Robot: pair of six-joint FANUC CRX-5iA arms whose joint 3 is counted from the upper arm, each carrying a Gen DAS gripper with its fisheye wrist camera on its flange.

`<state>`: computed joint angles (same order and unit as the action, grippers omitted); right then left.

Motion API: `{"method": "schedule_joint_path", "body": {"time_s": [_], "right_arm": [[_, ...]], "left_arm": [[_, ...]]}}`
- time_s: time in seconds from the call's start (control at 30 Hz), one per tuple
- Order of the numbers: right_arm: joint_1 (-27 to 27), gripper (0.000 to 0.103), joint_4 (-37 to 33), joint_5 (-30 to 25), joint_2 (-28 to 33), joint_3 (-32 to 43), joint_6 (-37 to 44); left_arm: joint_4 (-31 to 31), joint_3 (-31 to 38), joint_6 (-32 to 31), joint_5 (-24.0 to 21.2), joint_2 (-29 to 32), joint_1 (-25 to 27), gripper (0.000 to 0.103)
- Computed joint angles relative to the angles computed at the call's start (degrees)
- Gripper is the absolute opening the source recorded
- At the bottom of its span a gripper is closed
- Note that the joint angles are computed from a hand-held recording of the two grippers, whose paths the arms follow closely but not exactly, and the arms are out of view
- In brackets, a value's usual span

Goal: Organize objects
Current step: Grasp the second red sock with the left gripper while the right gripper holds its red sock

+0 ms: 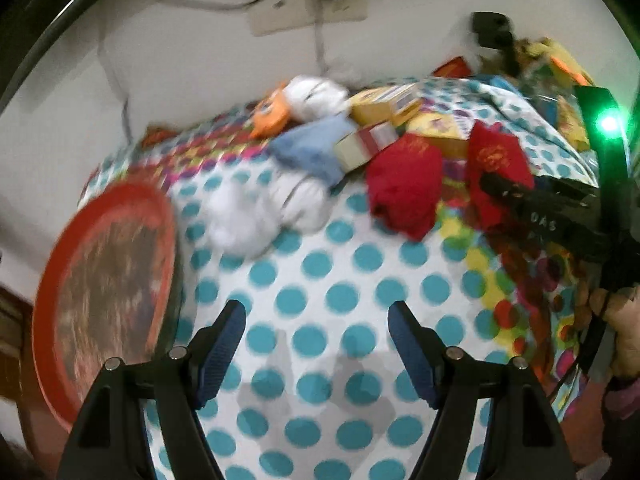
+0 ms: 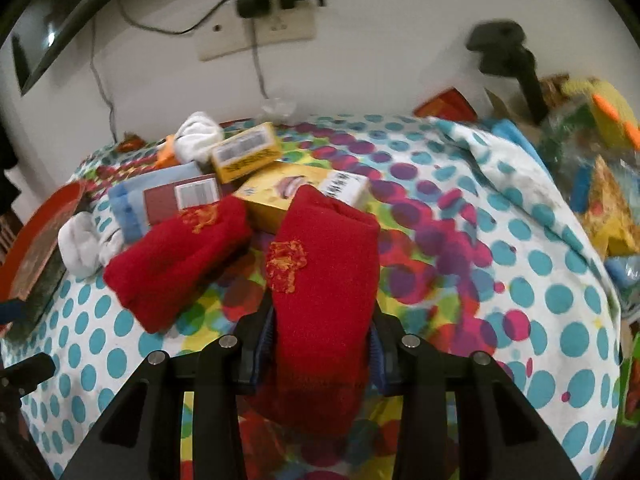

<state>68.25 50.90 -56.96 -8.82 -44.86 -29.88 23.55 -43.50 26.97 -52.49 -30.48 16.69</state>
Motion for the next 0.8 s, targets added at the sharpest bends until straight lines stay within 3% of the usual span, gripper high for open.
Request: {"method": "schedule_joint_path", "body": {"time_s": [0.2,0.4,0.53,0.8], "right_arm": [[-1.16,0.038,-0.32,2.35,-1.0,-1.14,-1.7],[-0.89,0.041,-1.4,1.2,0.33,0.29,0.28],[-0.9,0.041,-1.51,1.05,0.45,0.42,0.53],[-0.64,0.042,-2.31,0.27,0.94,1.06,1.52]], "left_arm": [[-1.11,3.47,0.55,1.79,5.25,-8.2,0.076],[-3.56,7.97,7.28,3.29,12.7,-14.73,0.076],[-2.96,11.27,10.17,0.63,18.01,-16.23,0.076],[0.0,12.46,13.48,1.58,22.89,-17.07,0.076]]}}
